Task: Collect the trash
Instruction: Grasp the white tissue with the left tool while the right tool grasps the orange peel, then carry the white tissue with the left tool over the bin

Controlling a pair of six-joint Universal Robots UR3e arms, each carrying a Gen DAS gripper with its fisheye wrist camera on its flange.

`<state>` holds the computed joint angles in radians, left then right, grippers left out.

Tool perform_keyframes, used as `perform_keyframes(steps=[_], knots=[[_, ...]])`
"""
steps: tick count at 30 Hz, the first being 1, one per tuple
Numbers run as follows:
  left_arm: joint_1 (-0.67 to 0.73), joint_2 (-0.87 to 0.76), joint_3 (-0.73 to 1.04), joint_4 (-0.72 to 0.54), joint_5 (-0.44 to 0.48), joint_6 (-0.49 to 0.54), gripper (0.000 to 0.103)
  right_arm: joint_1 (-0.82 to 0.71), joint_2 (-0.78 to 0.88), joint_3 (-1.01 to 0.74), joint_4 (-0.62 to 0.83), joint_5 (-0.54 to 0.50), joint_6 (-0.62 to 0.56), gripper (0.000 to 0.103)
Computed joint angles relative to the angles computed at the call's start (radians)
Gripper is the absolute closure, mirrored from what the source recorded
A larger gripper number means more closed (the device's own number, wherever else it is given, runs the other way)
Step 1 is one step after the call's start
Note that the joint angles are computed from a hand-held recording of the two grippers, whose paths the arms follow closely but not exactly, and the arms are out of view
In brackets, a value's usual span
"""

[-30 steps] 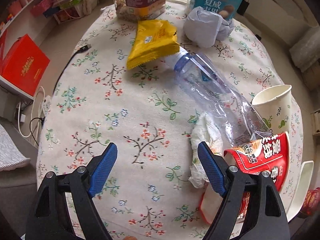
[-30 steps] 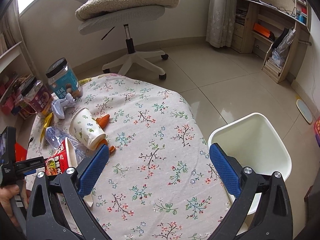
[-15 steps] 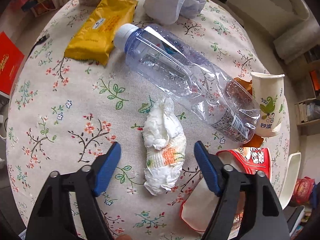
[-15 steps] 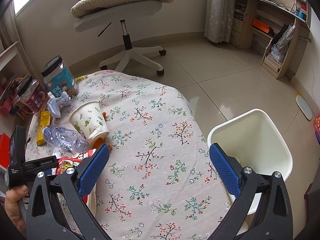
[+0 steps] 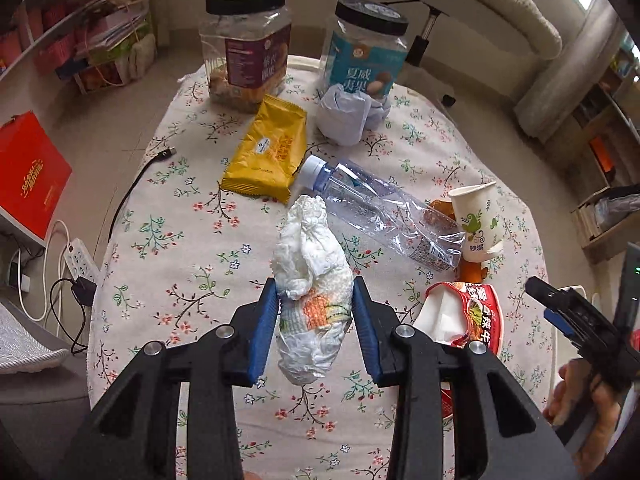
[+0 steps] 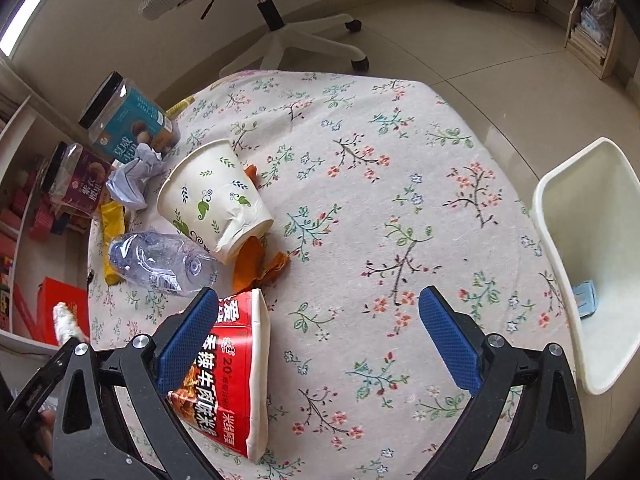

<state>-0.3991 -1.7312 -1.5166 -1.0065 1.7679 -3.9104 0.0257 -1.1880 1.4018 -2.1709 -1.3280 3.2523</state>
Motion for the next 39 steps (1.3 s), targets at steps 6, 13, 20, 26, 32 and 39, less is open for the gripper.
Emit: perform_keyframes(steps=[6, 13, 20, 26, 32, 39], knots=[[0.021, 0.091, -0.083, 0.013, 0.009, 0.01, 0.066, 0.086, 0.171, -0.182, 0.055, -0.035, 0.033, 0.012], [0.05, 0.138, -0.139, 0.03, -0.004, 0.028, 0.066, 0.145, 0.275, -0.286, 0.056, -0.104, 0.057, 0.033], [0.033, 0.14, -0.13, 0.049, 0.01, 0.044, 0.066, 0.117, 0.223, -0.236, 0.074, -0.045, 0.006, 0.078], [0.015, 0.149, -0.13, 0.103, 0.014, 0.041, 0.066, 0.098, 0.087, -0.118, 0.052, 0.018, -0.056, 0.082], [-0.007, 0.154, -0.14, 0.16, 0.02, 0.022, 0.065, 0.066, -0.104, 0.026, -0.003, 0.109, -0.148, 0.083], [-0.059, 0.131, -0.114, 0.211, 0.075, 0.004, 0.065, 0.031, -0.258, 0.16, -0.083, 0.165, -0.205, 0.083]])
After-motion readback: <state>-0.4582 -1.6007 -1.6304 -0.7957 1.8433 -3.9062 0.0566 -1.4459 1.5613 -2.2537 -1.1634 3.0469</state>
